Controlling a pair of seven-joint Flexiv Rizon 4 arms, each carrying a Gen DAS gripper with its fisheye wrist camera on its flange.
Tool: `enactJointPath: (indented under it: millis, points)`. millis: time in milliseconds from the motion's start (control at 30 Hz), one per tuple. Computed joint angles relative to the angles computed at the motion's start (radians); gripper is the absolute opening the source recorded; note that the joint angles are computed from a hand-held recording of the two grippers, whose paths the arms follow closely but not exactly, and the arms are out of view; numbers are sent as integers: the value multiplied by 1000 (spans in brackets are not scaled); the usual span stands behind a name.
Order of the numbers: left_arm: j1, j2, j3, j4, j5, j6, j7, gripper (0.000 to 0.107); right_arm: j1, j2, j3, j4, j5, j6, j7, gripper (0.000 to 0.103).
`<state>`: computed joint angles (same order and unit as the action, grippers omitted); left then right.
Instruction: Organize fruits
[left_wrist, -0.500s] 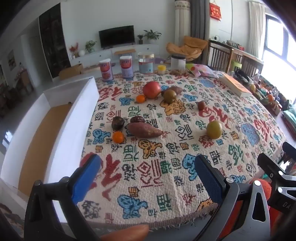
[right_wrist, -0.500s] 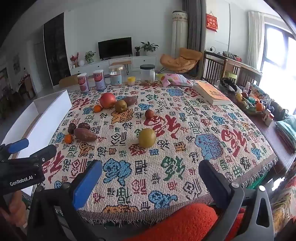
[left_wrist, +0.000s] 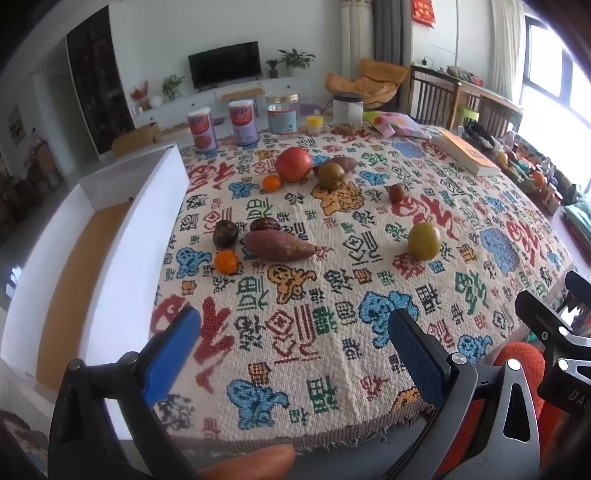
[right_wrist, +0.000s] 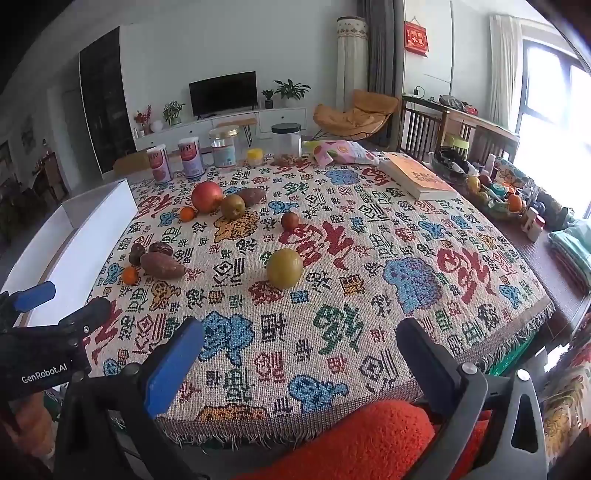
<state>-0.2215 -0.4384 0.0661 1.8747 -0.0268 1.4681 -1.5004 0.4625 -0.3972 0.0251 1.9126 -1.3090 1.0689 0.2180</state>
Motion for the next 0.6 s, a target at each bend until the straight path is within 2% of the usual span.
enactJointPath:
  millis: [600]
  points:
    - [10,-12,-11,-16,-4,-39,6,102,7,-2,1,-2,-12,-54,-10,103]
